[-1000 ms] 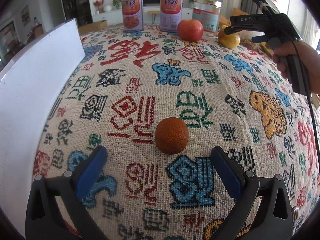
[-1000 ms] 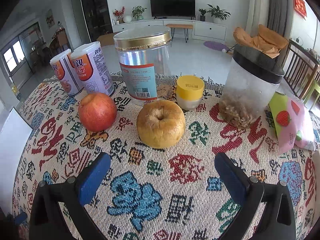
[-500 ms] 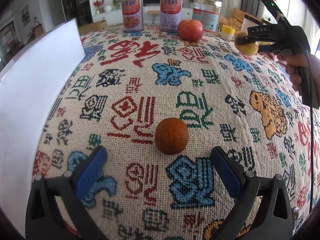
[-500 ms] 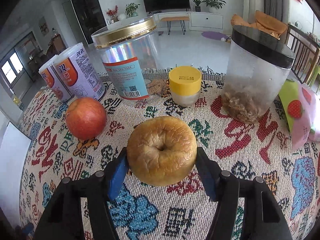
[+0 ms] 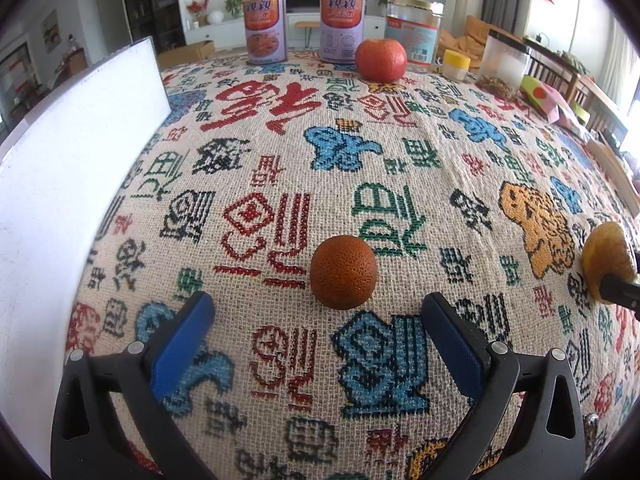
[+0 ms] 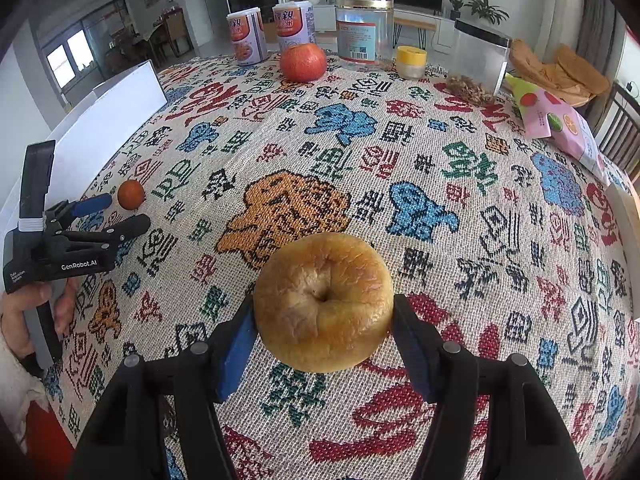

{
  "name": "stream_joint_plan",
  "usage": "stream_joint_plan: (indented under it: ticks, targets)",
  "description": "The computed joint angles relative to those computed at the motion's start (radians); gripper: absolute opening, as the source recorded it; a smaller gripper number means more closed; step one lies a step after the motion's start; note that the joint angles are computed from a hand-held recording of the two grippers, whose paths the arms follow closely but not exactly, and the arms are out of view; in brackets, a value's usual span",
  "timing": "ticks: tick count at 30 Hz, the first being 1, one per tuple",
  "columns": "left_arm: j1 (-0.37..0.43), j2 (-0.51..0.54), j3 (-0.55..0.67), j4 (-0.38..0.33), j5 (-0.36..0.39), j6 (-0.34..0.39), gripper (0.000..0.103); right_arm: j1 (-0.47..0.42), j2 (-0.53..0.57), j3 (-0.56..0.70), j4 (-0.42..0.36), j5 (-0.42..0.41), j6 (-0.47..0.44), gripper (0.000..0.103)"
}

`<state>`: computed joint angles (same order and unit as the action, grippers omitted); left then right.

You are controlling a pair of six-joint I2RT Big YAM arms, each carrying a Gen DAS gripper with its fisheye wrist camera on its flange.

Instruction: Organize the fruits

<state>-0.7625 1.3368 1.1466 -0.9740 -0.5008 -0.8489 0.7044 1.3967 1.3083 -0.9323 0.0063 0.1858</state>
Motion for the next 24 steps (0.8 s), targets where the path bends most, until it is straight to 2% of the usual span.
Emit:
stream_joint_plan:
  ticks: [3,5,7,10,14,17,24]
  targets:
    - [0.0,0.0,0.0,0.0,0.0,0.0,0.102,-0.003,-0.043,-0.077,0.107,0.008,0.083,0.071]
    - [0.0,0.0,0.0,0.0,0.0,0.0,0.102,-0.002,-0.056,-0.091,0.116,0.032,0.129,0.083]
    - [0.0,0.0,0.0,0.0,0.0,0.0,0.102,0.005,-0.079,-0.114,0.107,0.052,0.155,0.088]
    - [0.0,0.0,0.0,0.0,0.0,0.0,0.102,0.028,-0.097,-0.138,0.078,0.102,0.151,0.09]
    - [0.0,0.0,0.0,-0.001,0.0,0.0,0.102,0.071,-0.111,-0.173,0.077,0.193,0.087,0.095]
    - [0.0,0.0,0.0,0.0,0.0,0.0,0.102,0.065,-0.118,-0.194,0.103,0.186,0.108,0.103]
    - [0.0,-0.001,-0.002,0.0,0.0,0.0,0.103,0.066,-0.116,-0.193,0.106,0.193,0.105,0.103]
